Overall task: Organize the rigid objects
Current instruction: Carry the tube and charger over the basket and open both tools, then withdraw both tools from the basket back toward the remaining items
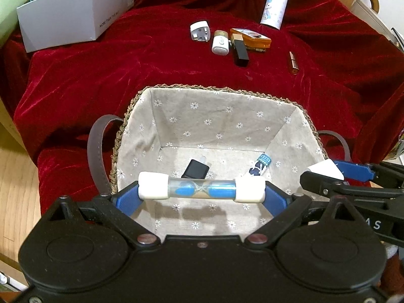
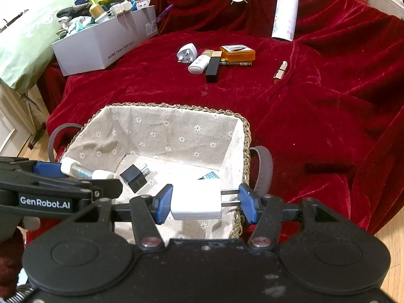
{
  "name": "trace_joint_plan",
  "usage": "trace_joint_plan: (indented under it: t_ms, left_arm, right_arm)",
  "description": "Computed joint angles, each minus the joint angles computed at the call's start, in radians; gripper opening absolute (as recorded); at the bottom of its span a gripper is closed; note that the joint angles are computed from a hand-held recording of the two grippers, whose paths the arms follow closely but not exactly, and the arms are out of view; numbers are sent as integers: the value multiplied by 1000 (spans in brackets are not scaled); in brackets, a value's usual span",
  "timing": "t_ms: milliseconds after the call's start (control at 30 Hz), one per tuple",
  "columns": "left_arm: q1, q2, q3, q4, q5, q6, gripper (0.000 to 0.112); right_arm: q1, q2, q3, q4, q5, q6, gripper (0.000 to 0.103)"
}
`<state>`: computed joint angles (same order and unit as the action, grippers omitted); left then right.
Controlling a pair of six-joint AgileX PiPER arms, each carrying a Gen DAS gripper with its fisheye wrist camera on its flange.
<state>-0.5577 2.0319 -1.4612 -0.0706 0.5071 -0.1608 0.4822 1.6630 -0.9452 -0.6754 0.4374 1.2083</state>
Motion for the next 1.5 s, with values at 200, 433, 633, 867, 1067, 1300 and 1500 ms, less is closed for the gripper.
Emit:
trace_joint_plan:
  t_ms: [200,433,633,867,1067,1300,1500]
  left_arm:
    - [2,0,1,-6,-1,3,94]
    - [5,7,-11,-14,14,7,94]
    - [4,16,-23,-16,27,4,94]
    - [0,10,-17,-5,17,-4,94]
    - [2,16,-25,-11,29,-4,94]
    - [1,18,-32,6,41,-27,94]
    - [1,17,-31,13,41,-37,94]
  right_arm:
    - [1,6,-5,-1,3,-2,56]
    - [6,16,-21,10,21,-23,56]
    - [3,13,-17,13,20,-33,58]
    - [0,8,-12,18,14,-36,59]
    - [-1,7,-12,21,14,-37,59]
    - [-3,7,-13,29,13,-47,60]
    - [-2,12,-20,35,18,-55,61]
